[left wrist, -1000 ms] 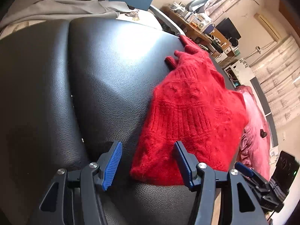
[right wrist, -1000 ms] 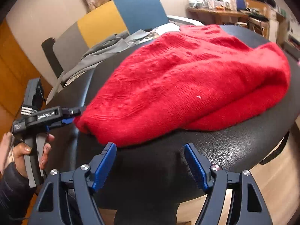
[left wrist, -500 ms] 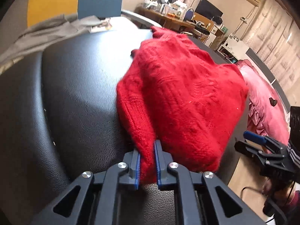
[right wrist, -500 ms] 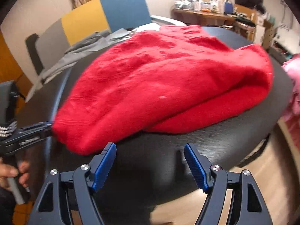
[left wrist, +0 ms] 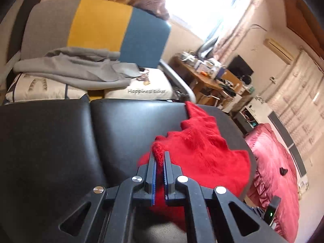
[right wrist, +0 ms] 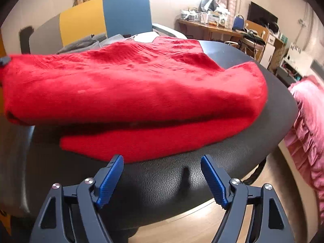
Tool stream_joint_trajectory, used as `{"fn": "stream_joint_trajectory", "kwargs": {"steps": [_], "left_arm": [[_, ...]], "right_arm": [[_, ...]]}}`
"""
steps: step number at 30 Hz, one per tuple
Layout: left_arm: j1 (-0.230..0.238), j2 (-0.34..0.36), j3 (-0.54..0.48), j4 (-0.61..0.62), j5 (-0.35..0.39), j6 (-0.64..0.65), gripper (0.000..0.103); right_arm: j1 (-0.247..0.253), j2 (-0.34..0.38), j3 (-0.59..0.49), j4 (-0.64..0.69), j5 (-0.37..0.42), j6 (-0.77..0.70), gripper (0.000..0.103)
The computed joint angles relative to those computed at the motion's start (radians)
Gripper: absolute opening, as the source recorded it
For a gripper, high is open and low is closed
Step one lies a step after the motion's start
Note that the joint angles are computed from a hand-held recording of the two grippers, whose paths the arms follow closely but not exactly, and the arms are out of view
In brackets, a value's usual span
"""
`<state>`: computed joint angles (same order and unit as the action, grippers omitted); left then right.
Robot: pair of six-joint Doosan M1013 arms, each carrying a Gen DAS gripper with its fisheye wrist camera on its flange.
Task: Fold clothes
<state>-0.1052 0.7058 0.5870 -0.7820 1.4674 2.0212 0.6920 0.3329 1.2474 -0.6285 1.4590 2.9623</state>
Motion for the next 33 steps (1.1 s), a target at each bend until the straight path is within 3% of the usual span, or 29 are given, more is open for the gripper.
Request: {"fn": "stream_joint_trajectory", "kwargs": {"steps": [4,8,13,15,16,17,18,22,26,33], "left_arm": [[-0.006,0.058,-0.076,0.089,0.02,-0.115,0.006],[-0.002,0.076,-0.075,0.111,0.025,-0.14,0.006],[-0.002,0.02,0.018,0.186,-0.072,-0.03,0.012],[0.003,0.004,0.04,0.207,-0.104,-0.001,0.014],[0.006,-0.001,0.047,0.213,-0.109,0.006,0.017],[0.011,-0.002,0.049,0.216,-0.102,0.004,0.017],[0.017,-0.003,0.05,0.218,-0.095,0.003,0.017],[0.046,-0.037,0.136,0.165,-0.058,0.019,0.017],[0.076,-0.073,0.253,0.071,0.046,0.077,0.017],[0.074,-0.124,0.438,-0.009,0.183,0.15,0.017]], "right_arm": [[-0.01,0.002,-0.002,0.041,-0.104,-0.126,0.083],[-0.022,0.028,-0.034,0.086,-0.169,-0.284,0.083],[-0.042,0.116,-0.131,0.105,-0.111,-0.483,0.079],[-0.056,0.12,-0.138,0.122,-0.121,-0.461,0.069],[-0.064,0.124,-0.148,0.135,-0.114,-0.453,0.044],[-0.068,0.126,-0.154,0.142,-0.105,-0.453,0.027],[-0.071,0.126,-0.159,0.146,-0.094,-0.455,0.018],[-0.082,0.126,-0.18,0.193,-0.077,-0.456,0.015],[-0.079,0.099,-0.206,0.262,-0.131,-0.441,0.014],[-0.03,0.009,-0.2,0.266,-0.257,-0.305,0.014]]}}
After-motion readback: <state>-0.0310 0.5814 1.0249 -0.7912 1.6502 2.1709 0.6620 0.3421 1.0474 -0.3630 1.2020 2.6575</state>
